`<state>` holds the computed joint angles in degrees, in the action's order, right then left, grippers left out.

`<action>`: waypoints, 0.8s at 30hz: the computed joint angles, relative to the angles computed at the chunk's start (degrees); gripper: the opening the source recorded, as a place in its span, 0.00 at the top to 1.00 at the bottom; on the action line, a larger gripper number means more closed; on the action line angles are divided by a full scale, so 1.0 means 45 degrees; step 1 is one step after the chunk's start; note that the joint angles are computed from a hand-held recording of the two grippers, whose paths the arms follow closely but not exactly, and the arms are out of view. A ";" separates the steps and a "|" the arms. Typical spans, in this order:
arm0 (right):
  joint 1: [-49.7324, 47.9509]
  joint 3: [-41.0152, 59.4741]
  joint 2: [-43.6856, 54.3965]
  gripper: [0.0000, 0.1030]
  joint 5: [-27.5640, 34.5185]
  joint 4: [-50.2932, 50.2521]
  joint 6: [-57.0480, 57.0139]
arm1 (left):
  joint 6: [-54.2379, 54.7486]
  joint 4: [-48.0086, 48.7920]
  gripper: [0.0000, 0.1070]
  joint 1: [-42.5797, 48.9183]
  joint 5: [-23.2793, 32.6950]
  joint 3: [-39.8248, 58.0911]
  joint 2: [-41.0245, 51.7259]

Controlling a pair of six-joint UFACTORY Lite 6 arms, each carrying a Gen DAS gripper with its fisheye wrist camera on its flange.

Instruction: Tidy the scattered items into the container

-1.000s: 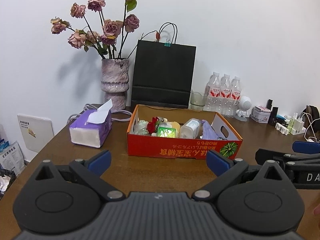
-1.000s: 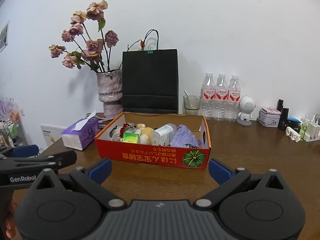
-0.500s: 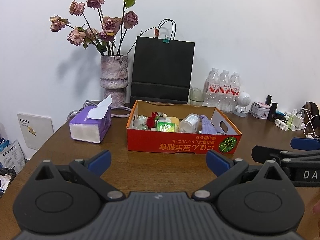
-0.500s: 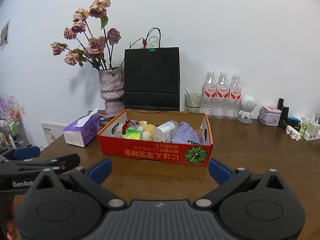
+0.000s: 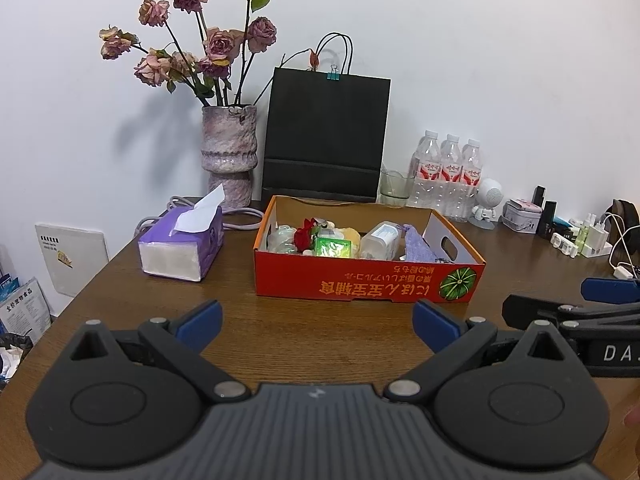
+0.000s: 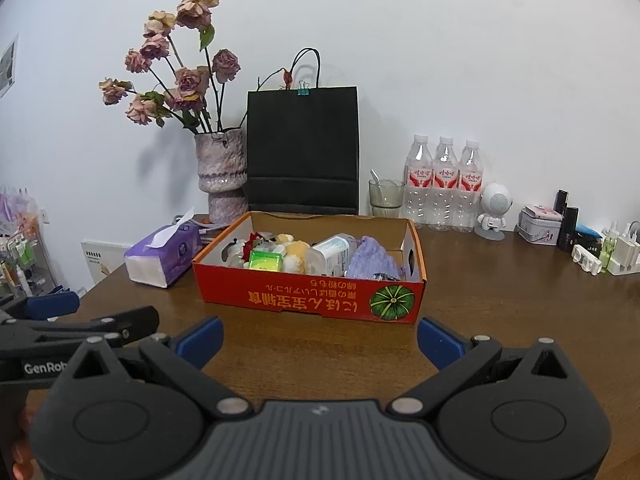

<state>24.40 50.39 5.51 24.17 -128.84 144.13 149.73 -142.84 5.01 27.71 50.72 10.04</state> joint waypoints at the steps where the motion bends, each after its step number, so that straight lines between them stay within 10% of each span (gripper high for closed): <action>1: -0.0022 -0.0001 0.0017 0.00 -0.0041 0.0047 -0.0037 | 0.0041 -0.0034 0.04 -0.0011 0.0015 -0.0020 -0.0002; 24: -0.0091 -0.0213 0.0081 0.00 -0.0073 -0.0334 0.0549 | 0.0063 -0.0006 0.04 0.0005 0.0201 -0.0108 0.0058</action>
<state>23.99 49.44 5.87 23.84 -130.35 146.59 150.02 -142.86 5.03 28.62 50.23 10.30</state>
